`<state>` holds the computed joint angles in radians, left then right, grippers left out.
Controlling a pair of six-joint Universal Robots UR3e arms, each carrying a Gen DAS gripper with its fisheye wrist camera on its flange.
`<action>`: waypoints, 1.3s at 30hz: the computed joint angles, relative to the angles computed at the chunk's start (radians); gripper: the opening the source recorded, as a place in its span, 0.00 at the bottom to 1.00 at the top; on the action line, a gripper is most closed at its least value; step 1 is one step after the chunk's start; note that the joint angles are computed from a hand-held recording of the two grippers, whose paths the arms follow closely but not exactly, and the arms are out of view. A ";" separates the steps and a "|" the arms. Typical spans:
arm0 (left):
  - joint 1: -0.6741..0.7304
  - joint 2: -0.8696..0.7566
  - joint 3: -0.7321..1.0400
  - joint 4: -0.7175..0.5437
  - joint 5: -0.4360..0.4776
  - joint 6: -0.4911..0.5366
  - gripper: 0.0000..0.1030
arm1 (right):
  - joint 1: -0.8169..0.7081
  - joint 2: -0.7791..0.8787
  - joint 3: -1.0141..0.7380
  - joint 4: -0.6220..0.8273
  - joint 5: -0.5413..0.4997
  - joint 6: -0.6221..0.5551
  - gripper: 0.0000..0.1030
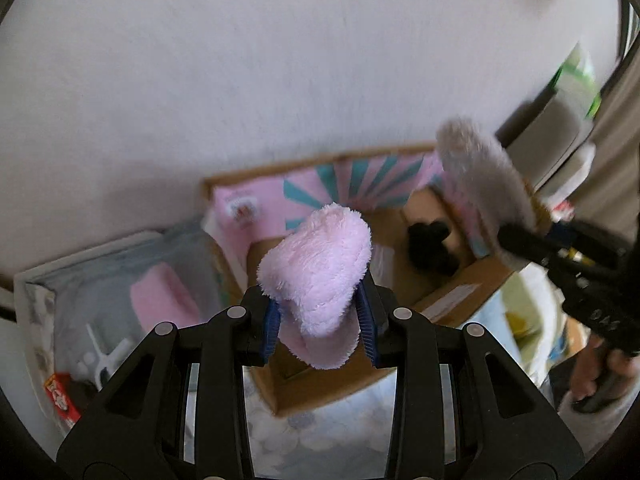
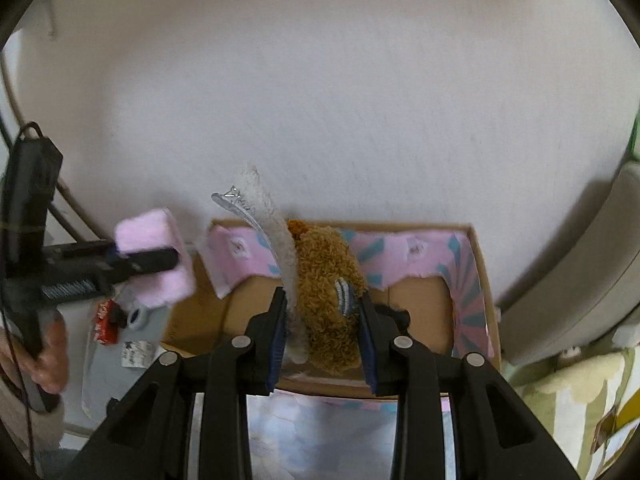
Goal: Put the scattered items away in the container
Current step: 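Lift the pink slipper with the left gripper while the right gripper carries the bear to the box, then open both grippers to release the slipper and bear into the box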
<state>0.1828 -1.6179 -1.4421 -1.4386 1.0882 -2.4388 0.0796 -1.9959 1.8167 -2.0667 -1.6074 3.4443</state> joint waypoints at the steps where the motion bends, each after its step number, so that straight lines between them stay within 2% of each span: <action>1: -0.019 -0.009 -0.017 0.023 0.014 -0.011 0.29 | 0.009 0.019 0.012 -0.015 -0.008 0.008 0.29; 8: -0.088 -0.048 -0.034 0.106 0.078 -0.106 0.29 | -0.030 0.064 0.092 -0.086 0.019 -0.041 0.29; 10: -0.089 -0.046 -0.038 0.113 0.085 -0.114 0.29 | -0.040 0.064 0.102 -0.093 0.039 -0.053 0.29; 15: -0.090 -0.042 -0.037 0.118 0.097 -0.131 0.29 | -0.084 0.113 0.179 -0.216 0.088 -0.101 0.29; 18: -0.093 -0.037 -0.032 0.120 0.109 -0.139 0.32 | -0.093 0.112 0.178 -0.214 0.103 -0.114 0.29; 20: -0.101 -0.062 0.011 0.098 0.106 -0.161 0.51 | -0.102 0.113 0.186 -0.226 0.114 -0.124 0.29; 21: -0.096 -0.075 0.041 0.064 0.097 -0.175 0.75 | -0.102 0.114 0.185 -0.226 0.115 -0.129 0.31; 22: -0.095 -0.086 0.070 0.042 0.093 -0.187 0.91 | -0.102 0.114 0.183 -0.223 0.117 -0.135 0.35; 24: -0.059 -0.070 0.077 0.020 0.036 -0.196 0.94 | -0.117 0.109 0.179 -0.210 0.144 -0.147 0.48; 26: -0.032 -0.062 0.104 -0.019 0.005 -0.200 0.95 | -0.130 0.090 0.179 -0.203 0.148 -0.126 0.68; 28: -0.020 -0.052 0.125 -0.030 0.017 -0.217 0.95 | -0.153 0.048 0.207 -0.226 0.152 -0.106 0.73; 33: 0.050 0.028 0.064 -0.012 0.018 -0.219 0.97 | -0.297 -0.107 0.276 -0.184 0.284 -0.112 0.75; 39: 0.126 0.075 0.064 -0.077 0.033 -0.151 0.97 | -0.288 -0.172 0.274 -0.132 0.264 -0.063 0.75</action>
